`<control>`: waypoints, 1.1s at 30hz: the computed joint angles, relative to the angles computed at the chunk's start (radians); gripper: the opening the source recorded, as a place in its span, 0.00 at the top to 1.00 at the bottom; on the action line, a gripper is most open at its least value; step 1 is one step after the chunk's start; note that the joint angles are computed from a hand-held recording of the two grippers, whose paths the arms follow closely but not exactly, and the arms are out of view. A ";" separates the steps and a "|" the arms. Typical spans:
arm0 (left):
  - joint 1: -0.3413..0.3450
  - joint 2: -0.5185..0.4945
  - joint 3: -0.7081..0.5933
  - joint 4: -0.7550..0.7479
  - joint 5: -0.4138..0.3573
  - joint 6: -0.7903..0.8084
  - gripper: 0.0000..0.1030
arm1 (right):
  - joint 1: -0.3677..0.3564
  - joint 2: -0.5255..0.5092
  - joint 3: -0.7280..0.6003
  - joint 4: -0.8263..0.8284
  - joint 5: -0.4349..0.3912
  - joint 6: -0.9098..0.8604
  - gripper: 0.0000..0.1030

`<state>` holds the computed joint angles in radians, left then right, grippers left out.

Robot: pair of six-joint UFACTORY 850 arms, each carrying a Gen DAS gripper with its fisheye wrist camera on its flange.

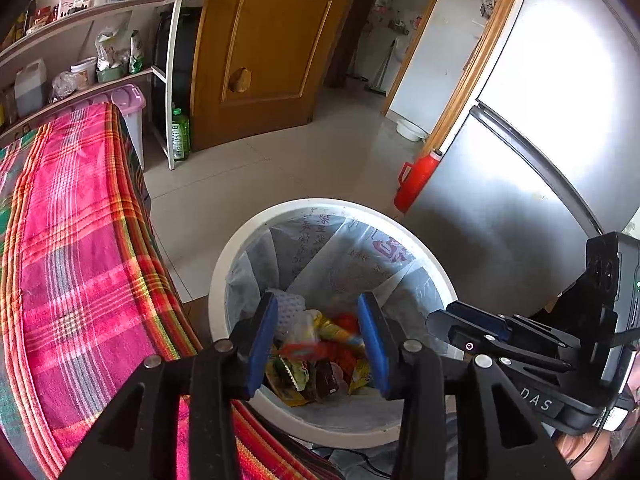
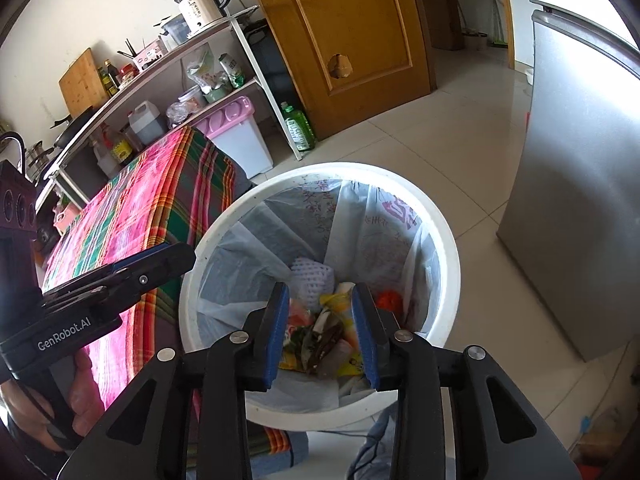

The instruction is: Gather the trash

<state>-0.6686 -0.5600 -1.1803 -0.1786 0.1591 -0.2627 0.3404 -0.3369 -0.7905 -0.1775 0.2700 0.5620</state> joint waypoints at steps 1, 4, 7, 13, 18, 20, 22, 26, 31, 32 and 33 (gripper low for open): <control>-0.001 0.006 0.006 -0.011 0.006 0.012 0.58 | 0.001 0.007 0.006 0.022 0.005 -0.022 0.67; -0.001 0.028 0.032 -0.020 0.029 0.023 0.58 | 0.016 0.030 0.019 0.117 0.008 -0.114 0.67; -0.006 0.059 0.066 -0.066 0.058 0.071 0.58 | 0.035 0.060 0.037 0.216 0.017 -0.209 0.67; -0.024 0.136 0.152 -0.162 0.117 0.168 0.58 | 0.095 0.131 0.081 0.456 0.047 -0.441 0.67; -0.048 0.204 0.233 -0.261 0.164 0.266 0.58 | 0.146 0.180 0.113 0.550 0.069 -0.531 0.67; -0.056 0.231 0.266 -0.289 0.182 0.287 0.58 | 0.172 0.199 0.127 0.611 0.081 -0.591 0.67; -0.064 0.256 0.296 -0.332 0.199 0.319 0.58 | 0.201 0.217 0.141 0.678 0.098 -0.655 0.67; -0.082 0.304 0.353 -0.389 0.235 0.361 0.58 | 0.250 0.245 0.170 0.768 0.126 -0.731 0.67; -0.110 0.353 0.416 -0.462 0.281 0.416 0.55 | 0.303 0.267 0.198 0.872 0.143 -0.816 0.67; -0.118 0.365 0.431 -0.480 0.291 0.429 0.55 | 0.313 0.269 0.202 0.892 0.146 -0.833 0.67; -0.125 0.373 0.443 -0.491 0.300 0.436 0.55 | 0.327 0.272 0.207 0.918 0.154 -0.857 0.67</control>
